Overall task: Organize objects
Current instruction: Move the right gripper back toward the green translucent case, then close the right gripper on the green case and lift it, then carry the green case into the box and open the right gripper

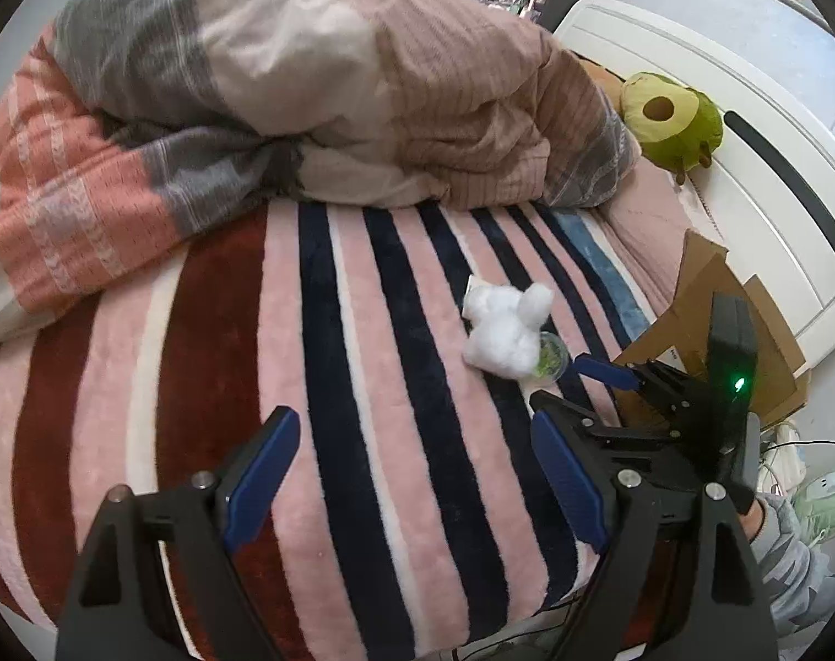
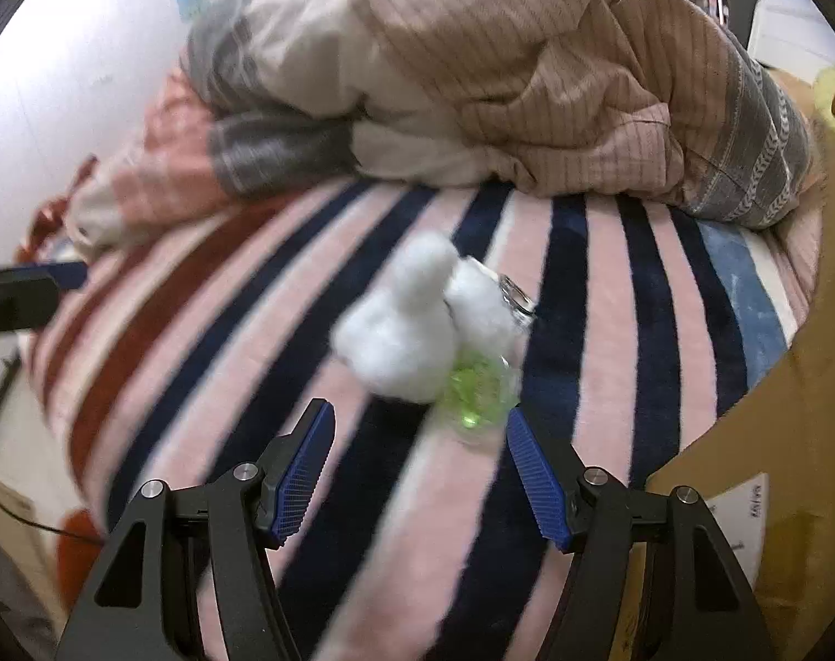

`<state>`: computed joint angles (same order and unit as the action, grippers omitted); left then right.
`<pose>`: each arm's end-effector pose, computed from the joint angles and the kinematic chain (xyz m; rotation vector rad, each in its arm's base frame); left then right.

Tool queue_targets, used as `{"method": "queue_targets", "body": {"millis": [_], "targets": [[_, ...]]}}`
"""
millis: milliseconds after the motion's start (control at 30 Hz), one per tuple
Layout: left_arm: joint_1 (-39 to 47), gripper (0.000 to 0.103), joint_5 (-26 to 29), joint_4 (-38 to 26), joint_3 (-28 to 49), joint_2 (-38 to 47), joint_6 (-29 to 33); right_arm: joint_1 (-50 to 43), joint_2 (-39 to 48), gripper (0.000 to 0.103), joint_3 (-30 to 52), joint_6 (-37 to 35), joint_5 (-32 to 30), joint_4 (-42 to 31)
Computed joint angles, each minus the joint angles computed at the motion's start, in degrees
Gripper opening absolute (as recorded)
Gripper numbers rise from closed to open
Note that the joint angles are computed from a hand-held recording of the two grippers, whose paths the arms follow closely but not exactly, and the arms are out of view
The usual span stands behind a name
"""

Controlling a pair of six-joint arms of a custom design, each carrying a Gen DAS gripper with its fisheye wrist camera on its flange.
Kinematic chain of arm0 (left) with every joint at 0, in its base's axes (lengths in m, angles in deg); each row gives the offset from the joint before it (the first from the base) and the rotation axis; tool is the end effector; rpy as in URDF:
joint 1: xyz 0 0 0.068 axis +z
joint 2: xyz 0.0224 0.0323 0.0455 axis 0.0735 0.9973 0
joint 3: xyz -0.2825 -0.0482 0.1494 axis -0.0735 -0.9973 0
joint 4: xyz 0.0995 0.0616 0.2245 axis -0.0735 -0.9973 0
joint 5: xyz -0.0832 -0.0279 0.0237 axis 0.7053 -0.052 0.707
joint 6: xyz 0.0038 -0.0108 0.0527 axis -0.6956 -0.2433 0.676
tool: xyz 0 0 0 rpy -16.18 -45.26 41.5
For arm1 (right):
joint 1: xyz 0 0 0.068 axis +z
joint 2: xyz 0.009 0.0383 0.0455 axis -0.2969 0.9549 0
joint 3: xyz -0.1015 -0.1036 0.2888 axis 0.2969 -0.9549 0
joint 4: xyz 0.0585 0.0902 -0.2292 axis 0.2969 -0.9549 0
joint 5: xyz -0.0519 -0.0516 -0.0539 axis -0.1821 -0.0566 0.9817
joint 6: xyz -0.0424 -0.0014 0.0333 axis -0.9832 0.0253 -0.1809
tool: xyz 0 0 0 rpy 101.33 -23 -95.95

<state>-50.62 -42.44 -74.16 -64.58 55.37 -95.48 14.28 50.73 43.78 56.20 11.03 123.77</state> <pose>0.1197 -0.1438 0.1420 -0.3443 2.4590 -0.3033 0.2397 0.1526 0.0713 -0.8759 2.3449 0.3412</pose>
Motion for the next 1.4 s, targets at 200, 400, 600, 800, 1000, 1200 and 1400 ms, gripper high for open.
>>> {"method": "queue_targets", "body": {"millis": [200, 400, 600, 800, 1000, 1200, 1400], "targets": [[1.16, 0.084, 1.84, 4.85, -1.14, 3.00, 0.88, 3.97, 5.71, 0.062, 2.71, 1.31, 10.92, 2.38], [1.18, 0.084, 1.95, 4.93, -1.41, 2.95, 0.36, 2.18, 8.44, 0.046, 4.77, 3.34, 8.04, 3.69], [-0.13, 0.084, 1.21, 3.85, -1.41, 1.86, -0.72, 1.81, 5.92, 0.020, 2.56, 2.69, 6.13, 4.32], [-2.51, 0.084, 0.41, 2.82, -0.02, 1.66, -1.40, -1.19, 0.45, 0.018, -0.29, -1.27, -5.49, -1.83], [-5.32, 0.084, -0.75, 0.72, 1.58, 1.81, -3.32, -0.75, 1.15, 0.023, -2.26, -3.11, -8.21, -1.89], [-5.64, 0.084, 0.30, 0.97, 3.00, 4.44, -3.58, 0.75, 5.00, 0.034, -4.17, -2.83, -6.72, 5.83], [-4.16, 0.084, 3.96, 5.32, 4.57, 9.58, -0.96, 5.23, 7.24, 0.019, -7.65, -4.89, 0.15, 15.40]]}}
